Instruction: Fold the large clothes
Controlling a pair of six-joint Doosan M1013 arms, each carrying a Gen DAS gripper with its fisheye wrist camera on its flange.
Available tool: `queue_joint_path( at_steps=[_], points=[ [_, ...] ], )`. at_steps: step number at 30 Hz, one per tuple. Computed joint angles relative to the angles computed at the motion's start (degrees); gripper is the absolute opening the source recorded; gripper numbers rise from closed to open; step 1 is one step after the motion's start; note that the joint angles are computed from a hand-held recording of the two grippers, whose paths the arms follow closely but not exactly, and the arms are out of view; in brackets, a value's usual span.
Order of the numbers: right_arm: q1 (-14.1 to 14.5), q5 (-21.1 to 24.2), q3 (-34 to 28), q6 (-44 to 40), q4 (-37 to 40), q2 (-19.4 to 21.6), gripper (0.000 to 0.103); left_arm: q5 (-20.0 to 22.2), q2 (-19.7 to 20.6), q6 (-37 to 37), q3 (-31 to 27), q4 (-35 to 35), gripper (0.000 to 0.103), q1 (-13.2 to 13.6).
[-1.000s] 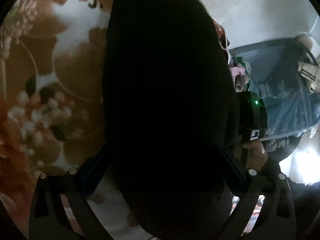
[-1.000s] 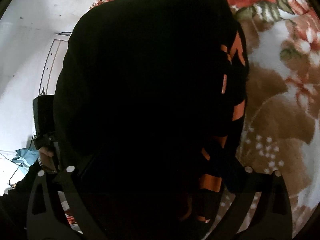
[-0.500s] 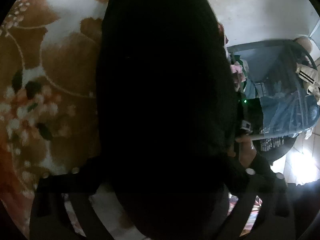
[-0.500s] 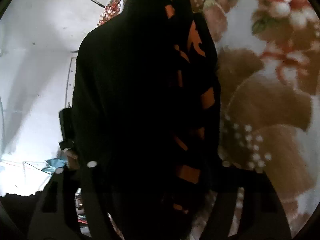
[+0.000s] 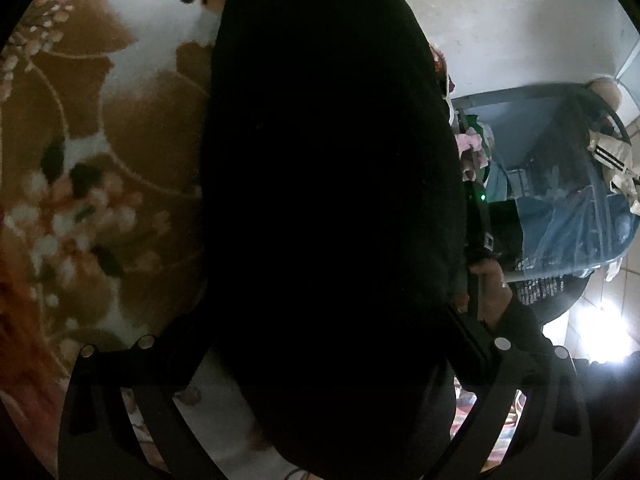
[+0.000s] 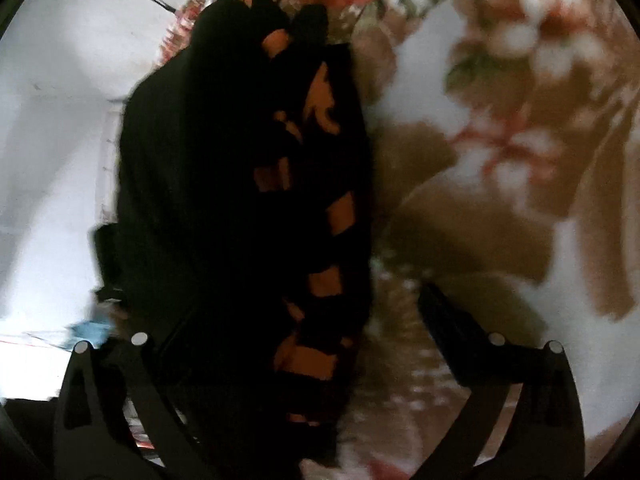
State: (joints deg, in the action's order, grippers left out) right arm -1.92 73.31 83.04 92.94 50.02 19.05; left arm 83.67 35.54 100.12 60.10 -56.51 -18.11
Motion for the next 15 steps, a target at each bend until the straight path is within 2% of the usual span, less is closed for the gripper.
queue_joint_path(
  at_steps=[3, 5, 6, 9, 11, 13, 15],
  points=[
    [0.82, -0.63, 0.09, -3.30, 4.39, 0.35, 0.099, 0.67, 0.63, 0.45, -0.50, -0.55, 0.098, 0.42],
    [1.67, -0.74, -0.99, -3.05, 3.37, 1.18, 0.099, 0.56, 0.79, 0.30, -0.69, -1.02, 0.099, -0.23],
    [1.73, -0.50, -1.07, -2.78, 2.69, 1.61, 0.099, 0.47, 0.90, 0.38, -0.72, -1.31, 0.099, -0.42],
    [0.84, -2.19, 0.74, -3.74, 7.58, 2.08, 0.099, -0.33, 1.12, 0.45, 0.18, -2.94, 0.099, -0.71],
    [0.32, -1.91, 1.21, -3.96, 7.75, 1.73, 0.081, -1.27, 1.02, 0.62, 0.81, -4.18, 0.097, -0.87],
    [-0.97, -2.72, 4.38, -5.87, 12.56, 0.47, 0.052, -1.70, 0.66, 0.87, 1.23, -4.52, 0.089, -1.02],
    [-1.14, -3.09, 5.53, -7.04, 14.75, -0.16, 0.041, -2.52, -0.09, 0.96, 1.69, -4.42, 0.081, -1.22]
  ],
)
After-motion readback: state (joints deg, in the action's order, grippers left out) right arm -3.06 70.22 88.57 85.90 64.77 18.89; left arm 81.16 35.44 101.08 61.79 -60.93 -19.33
